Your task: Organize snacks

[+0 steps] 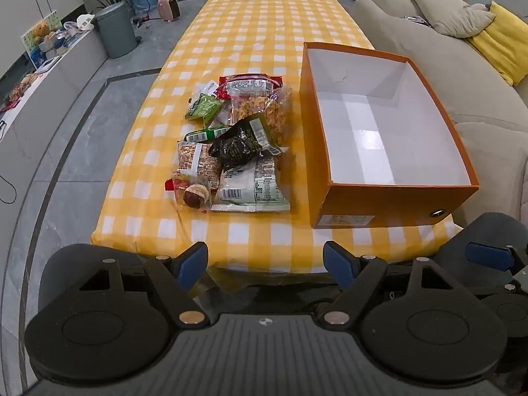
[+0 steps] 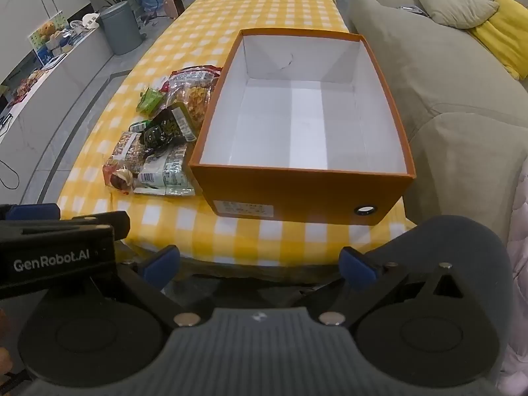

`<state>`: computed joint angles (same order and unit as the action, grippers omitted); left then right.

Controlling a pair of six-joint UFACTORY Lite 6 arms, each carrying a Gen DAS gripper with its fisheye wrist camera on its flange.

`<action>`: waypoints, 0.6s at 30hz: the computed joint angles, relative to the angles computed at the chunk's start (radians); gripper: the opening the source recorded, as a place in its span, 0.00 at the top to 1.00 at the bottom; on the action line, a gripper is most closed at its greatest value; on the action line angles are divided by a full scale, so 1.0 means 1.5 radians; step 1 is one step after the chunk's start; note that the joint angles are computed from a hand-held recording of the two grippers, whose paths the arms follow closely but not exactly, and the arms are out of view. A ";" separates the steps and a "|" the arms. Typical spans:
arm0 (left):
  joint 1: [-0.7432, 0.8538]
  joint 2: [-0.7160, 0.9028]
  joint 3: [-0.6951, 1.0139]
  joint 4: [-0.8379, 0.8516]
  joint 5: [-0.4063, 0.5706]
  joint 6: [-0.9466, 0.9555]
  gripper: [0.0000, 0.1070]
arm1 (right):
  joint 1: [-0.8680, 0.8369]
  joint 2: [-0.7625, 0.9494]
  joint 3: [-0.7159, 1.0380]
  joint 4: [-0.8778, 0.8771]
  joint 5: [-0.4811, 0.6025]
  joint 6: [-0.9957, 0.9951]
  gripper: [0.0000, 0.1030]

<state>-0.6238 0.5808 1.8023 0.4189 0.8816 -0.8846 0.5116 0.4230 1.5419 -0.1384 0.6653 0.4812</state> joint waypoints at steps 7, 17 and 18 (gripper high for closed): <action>-0.004 0.013 0.021 0.001 0.014 -0.001 0.13 | 0.002 0.000 0.001 -0.007 0.000 0.009 0.03; 0.002 0.009 0.001 -0.004 0.008 -0.002 0.13 | 0.018 0.009 0.008 -0.035 0.017 0.044 0.03; 0.003 0.008 -0.001 -0.005 0.006 0.000 0.13 | 0.019 0.009 0.009 -0.035 0.018 0.045 0.03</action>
